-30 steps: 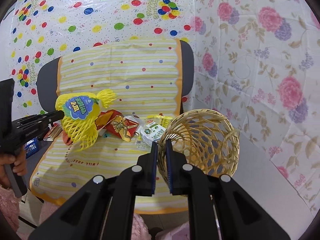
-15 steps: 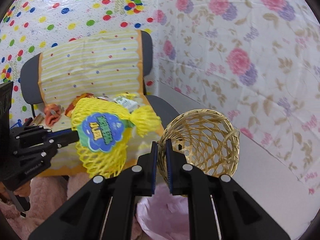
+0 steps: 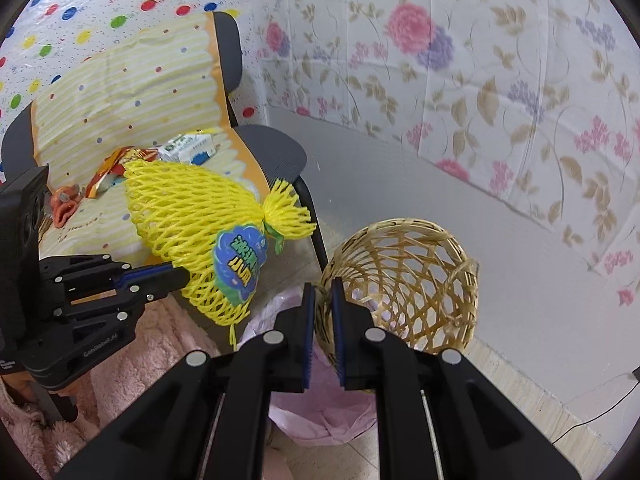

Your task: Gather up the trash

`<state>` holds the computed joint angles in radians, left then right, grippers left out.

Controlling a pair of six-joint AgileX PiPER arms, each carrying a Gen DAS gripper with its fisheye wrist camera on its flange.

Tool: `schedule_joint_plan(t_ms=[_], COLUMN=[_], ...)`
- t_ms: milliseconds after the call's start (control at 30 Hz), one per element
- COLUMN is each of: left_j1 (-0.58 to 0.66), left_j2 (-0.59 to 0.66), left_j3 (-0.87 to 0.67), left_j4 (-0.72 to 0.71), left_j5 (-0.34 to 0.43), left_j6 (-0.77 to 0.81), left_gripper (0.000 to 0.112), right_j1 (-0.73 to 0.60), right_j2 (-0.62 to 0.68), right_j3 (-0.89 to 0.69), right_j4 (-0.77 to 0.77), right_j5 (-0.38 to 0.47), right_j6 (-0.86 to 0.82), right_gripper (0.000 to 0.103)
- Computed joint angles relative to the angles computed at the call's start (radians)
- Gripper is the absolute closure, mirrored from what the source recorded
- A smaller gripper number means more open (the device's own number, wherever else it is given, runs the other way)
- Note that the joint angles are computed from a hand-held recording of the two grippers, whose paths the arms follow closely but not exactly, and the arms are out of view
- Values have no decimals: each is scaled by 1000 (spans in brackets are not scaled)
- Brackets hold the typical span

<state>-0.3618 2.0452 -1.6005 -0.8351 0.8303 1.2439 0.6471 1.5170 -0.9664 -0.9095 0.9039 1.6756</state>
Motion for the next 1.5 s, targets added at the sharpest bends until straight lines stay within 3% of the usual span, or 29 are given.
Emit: schedule_joint_plan(t_ms=[267, 367, 467, 533, 600, 800, 1133, 1300, 1500], left_j1=[-86, -102, -105, -110, -106, -60, 53, 124, 213], left_j2=[58, 103, 145, 153, 148, 73, 13, 2, -1], left_j3=[-60, -111, -159, -163, -155, -79, -90, -116, -162], left_j4=[125, 195, 225, 253, 256, 200, 157, 147, 175], left_j5=[-2, -4, 31, 26, 30, 32, -3, 1, -5], left_j6=[-79, -162, -203, -228, -218, -131, -198, -233, -324], left_gripper=[106, 100, 89, 74, 69, 67, 67, 67, 67], right_j1=[-91, -126, -148, -165, -175, -168, -95, -84, -97], right_j2=[4, 11, 25, 30, 25, -3, -70, -52, 47], right_j3=[59, 83, 90, 96, 105, 90, 9, -58, -205], right_j4=[27, 38, 45, 55, 56, 40, -50, -76, -50], right_j5=[-126, -184, -208, -230, -244, -189, -74, -87, -139], right_j6=[-15, -25, -37, -40, -40, -38, -11, -18, -145], right_gripper=[93, 91, 90, 89, 87, 87, 87, 85, 75])
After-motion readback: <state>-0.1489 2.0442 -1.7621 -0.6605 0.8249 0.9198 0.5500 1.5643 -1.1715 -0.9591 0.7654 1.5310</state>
